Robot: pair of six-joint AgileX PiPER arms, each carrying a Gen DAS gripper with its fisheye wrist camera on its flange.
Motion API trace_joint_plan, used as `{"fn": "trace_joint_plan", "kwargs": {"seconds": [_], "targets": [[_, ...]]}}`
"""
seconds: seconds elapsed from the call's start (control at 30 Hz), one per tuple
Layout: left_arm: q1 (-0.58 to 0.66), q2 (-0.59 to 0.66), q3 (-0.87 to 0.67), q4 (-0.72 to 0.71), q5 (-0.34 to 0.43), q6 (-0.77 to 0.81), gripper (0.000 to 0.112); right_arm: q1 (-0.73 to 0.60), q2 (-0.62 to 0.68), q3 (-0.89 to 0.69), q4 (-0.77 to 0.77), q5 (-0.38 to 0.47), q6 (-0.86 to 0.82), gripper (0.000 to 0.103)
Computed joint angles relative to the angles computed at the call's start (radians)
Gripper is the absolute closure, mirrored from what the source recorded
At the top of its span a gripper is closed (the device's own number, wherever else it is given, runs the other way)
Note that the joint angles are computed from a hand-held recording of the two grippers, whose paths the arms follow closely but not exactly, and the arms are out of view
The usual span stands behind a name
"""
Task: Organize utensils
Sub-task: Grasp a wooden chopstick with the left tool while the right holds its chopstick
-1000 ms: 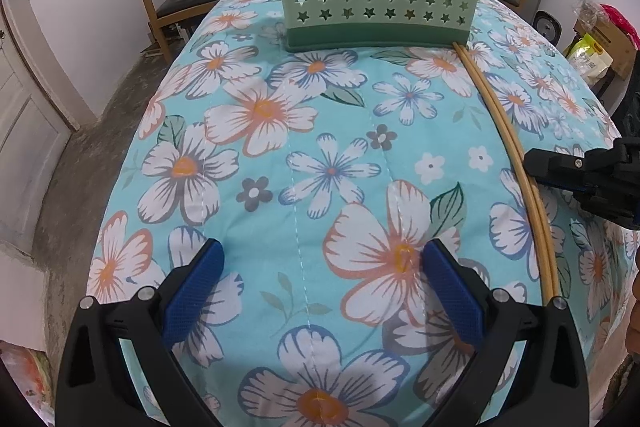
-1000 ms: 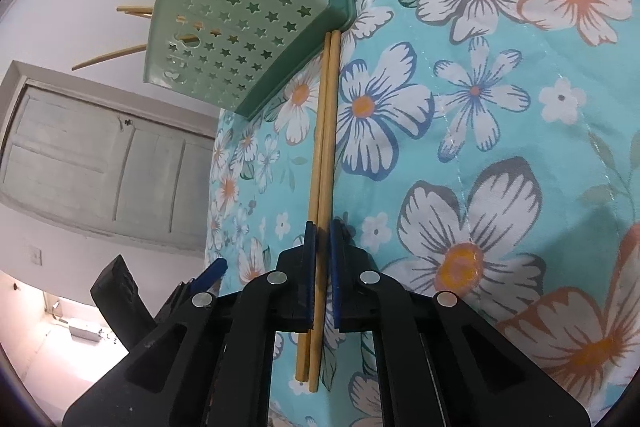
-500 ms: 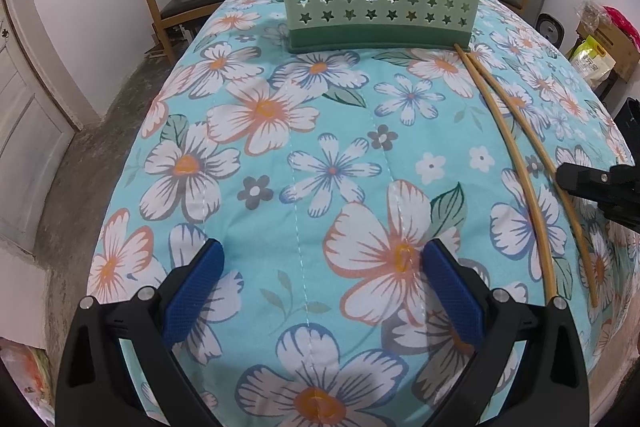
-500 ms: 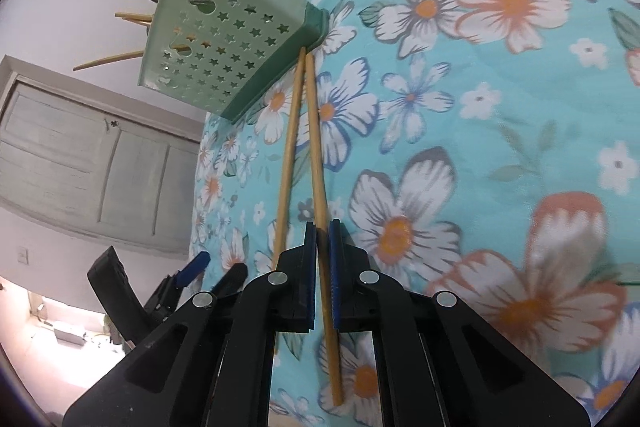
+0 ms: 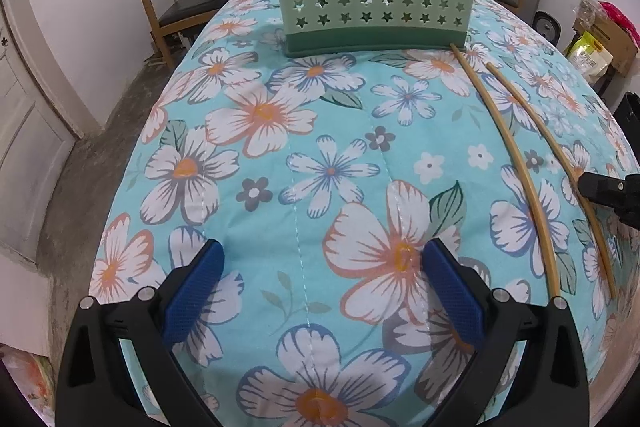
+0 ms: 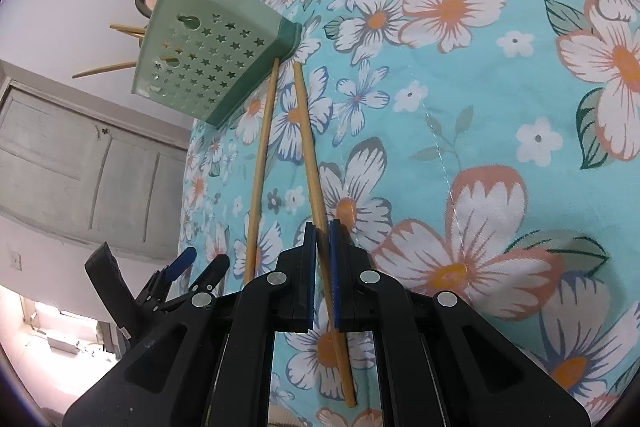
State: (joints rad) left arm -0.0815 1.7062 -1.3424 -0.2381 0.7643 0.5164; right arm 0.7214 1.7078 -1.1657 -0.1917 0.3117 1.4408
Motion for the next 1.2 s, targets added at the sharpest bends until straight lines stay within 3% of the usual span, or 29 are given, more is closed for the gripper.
{"fn": "trace_joint_plan", "kwargs": {"seconds": [0.17, 0.27, 0.37, 0.43, 0.5, 0.6, 0.67, 0.87, 0.97, 1.07, 1.2], "targets": [[-0.005, -0.011, -0.005, 0.006, -0.001, -0.008, 0.015, 0.002, 0.015, -0.02, -0.002, 0.01, 0.003, 0.098], [-0.008, -0.052, 0.02, -0.056, -0.042, 0.056, 0.015, 0.006, 0.021, -0.021, -0.023, 0.005, 0.025, 0.098], [-0.008, -0.061, -0.004, -0.189, 0.002, 0.17, 0.018, 0.002, 0.018, -0.002, -0.019, -0.026, 0.025, 0.097], [-0.007, -0.04, -0.049, -0.274, 0.077, 0.221, 0.024, 0.0, 0.015, 0.007, -0.014, -0.038, 0.016, 0.097], [-0.016, 0.007, -0.114, -0.334, 0.162, 0.235, 0.04, -0.003, 0.013, 0.012, 0.003, -0.045, -0.008, 0.097], [-0.045, 0.088, -0.211, -0.362, 0.266, 0.196, 0.06, -0.005, 0.011, 0.014, 0.013, -0.047, -0.029, 0.097], [-0.063, 0.145, -0.274, -0.36, 0.327, 0.162, 0.067, -0.005, 0.011, 0.017, 0.016, -0.053, -0.041, 0.097], [-0.097, 0.181, -0.309, -0.318, 0.345, 0.107, 0.103, -0.003, 0.01, 0.026, 0.006, -0.072, -0.042, 0.097], [-0.098, 0.17, -0.293, -0.303, 0.334, 0.082, 0.105, 0.01, 0.004, 0.03, -0.058, -0.073, 0.02, 0.098], [-0.07, 0.14, -0.258, -0.313, 0.343, 0.084, 0.106, 0.012, -0.004, 0.053, 0.013, -0.123, -0.034, 0.099], [-0.006, 0.065, -0.177, -0.315, 0.336, 0.12, 0.106, 0.035, -0.025, 0.06, 0.009, -0.105, -0.029, 0.099]]}}
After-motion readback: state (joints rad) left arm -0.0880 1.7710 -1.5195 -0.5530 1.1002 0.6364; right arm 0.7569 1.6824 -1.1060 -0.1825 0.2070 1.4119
